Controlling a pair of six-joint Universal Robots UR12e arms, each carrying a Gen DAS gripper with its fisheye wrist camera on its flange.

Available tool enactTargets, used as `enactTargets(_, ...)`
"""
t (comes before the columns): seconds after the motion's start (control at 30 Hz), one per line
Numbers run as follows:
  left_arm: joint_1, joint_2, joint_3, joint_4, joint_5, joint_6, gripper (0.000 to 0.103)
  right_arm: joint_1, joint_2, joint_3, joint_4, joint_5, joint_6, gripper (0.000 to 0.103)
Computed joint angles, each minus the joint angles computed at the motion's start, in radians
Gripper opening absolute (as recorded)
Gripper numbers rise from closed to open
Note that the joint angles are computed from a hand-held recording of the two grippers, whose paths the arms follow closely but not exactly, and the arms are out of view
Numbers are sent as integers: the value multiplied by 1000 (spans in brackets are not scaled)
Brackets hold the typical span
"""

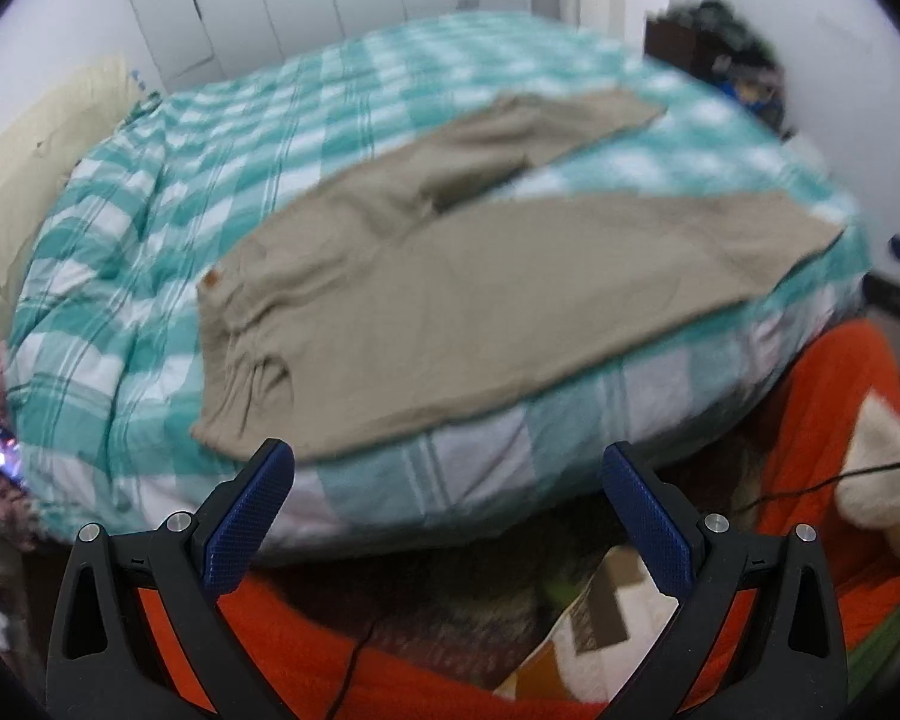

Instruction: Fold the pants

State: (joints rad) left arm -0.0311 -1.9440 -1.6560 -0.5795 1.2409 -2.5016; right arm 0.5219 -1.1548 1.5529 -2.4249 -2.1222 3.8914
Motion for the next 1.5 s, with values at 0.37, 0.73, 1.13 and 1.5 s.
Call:
enactTargets(0.37, 16, -42, 111, 170, -93, -163, 102, -6, -18, -70, 178, -190, -87, 103)
enactTargets(0.73, -19, -20, 24, 80, -43, -155, 103, -14, 5, -101, 292, -196, -3, 103)
enactTargets(1.13, -50, -1, 15, -3, -4, -59, 103, -20, 9, -93, 338, -193, 62, 103)
enactTargets(1.5, -48, 4, 4, 15, -9, -56, 103, -24, 7, -94, 386, -197, 103, 103)
